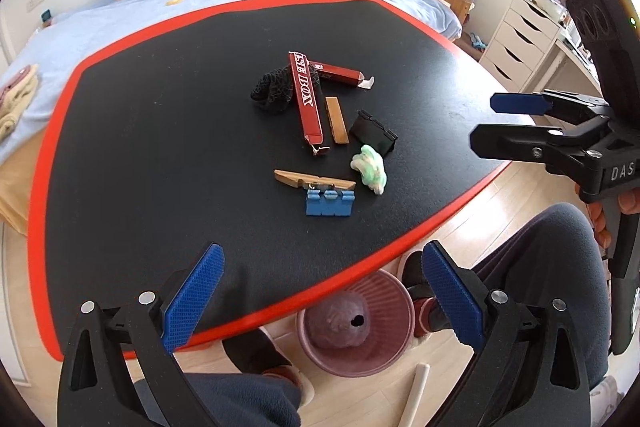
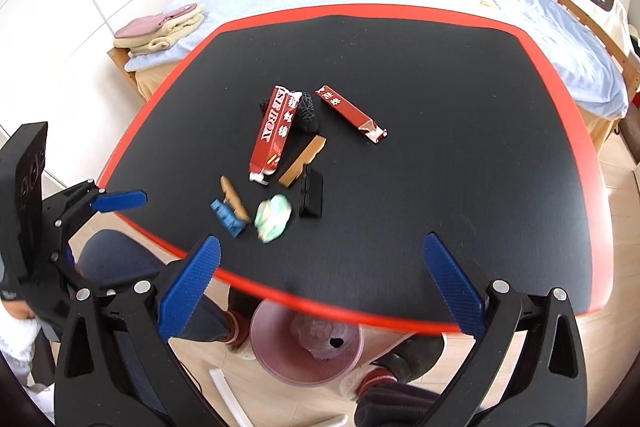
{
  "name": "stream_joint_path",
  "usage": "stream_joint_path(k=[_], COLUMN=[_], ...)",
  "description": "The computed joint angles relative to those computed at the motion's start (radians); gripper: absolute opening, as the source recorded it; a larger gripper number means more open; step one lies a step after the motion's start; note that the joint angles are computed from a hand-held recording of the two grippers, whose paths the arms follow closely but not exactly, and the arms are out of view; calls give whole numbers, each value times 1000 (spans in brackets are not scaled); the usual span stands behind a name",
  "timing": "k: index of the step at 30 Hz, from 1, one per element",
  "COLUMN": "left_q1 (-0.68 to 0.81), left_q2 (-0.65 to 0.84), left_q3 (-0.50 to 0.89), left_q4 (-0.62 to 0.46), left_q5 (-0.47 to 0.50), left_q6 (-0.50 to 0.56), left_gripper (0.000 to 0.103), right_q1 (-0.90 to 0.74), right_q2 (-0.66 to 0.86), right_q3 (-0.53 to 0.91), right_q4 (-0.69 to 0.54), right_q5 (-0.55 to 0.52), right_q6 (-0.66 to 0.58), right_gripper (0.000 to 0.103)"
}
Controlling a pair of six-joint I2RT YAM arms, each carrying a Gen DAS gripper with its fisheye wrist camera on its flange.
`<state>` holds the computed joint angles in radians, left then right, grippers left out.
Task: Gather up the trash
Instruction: 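Reach the left gripper to the blue clip and grasp it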
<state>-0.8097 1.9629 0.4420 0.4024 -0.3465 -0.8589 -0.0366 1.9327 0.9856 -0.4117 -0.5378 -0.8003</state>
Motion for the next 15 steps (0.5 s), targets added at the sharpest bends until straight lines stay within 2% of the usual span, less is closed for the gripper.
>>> stream_joint_path(k=[8, 10, 15], left_q1=[74, 90, 110], left_q2=[123, 146, 183], left_q3=[50, 56, 62], left_q4=[89, 115, 162], left_q5=[41, 54, 62], left_q6=[38, 42, 47], left_gripper=[95, 95, 95], right_q1=[72, 83, 107], right_q2=[140, 172, 229], right_q3=[99, 121, 171], right_q4=[25, 24, 12], right_q5=[19, 18, 20], right_q6=[45, 51, 67], right_gripper=[99, 95, 72])
